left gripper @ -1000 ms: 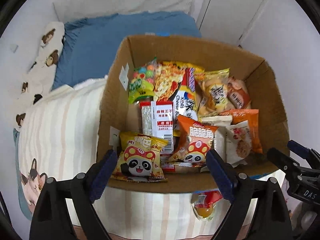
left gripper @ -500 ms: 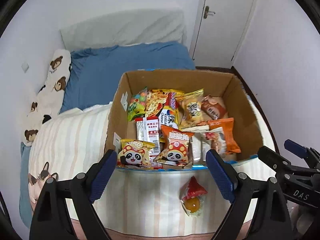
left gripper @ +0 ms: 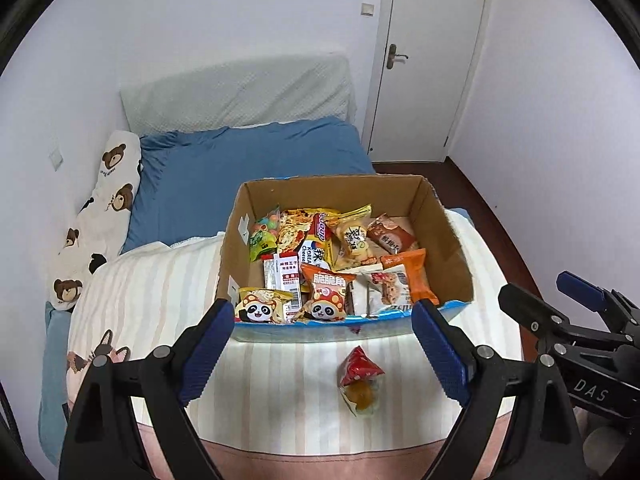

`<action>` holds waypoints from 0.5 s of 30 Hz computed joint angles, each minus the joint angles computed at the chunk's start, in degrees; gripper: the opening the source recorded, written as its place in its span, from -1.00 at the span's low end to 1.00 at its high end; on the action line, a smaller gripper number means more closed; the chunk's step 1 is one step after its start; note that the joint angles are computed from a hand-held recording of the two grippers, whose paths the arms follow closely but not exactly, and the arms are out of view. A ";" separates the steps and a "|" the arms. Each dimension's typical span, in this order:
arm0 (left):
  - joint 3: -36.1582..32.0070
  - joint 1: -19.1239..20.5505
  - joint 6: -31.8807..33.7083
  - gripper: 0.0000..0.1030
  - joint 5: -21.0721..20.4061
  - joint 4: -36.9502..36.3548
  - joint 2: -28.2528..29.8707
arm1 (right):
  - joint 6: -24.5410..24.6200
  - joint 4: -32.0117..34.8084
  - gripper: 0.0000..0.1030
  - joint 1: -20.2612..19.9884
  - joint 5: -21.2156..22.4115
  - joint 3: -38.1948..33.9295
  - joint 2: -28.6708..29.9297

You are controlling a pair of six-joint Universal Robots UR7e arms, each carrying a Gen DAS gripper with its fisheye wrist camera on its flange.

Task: Organize snacks
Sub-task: 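Grasp the red snack packet with left gripper while right grasps the egg-yolk pastry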

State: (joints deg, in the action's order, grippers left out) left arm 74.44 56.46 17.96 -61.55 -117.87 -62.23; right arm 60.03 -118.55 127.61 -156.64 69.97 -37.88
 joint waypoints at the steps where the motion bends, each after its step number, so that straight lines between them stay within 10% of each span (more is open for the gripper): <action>1: 0.28 -0.08 -0.06 0.76 -0.10 -0.10 -0.31 | 0.26 0.00 0.90 0.22 -0.20 0.16 -0.13; 8: 2.77 -0.32 -0.70 0.76 0.98 -0.86 -2.08 | 0.12 -4.29 0.90 0.86 1.72 2.96 -1.22; 15: 8.30 1.52 0.15 0.76 10.38 -7.98 -1.80 | -5.43 -16.58 0.90 -3.55 15.02 9.14 -0.93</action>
State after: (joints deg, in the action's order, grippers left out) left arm 82.74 57.98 18.11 -51.17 -125.84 -64.03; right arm 54.61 -135.13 124.05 -141.62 79.11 -38.82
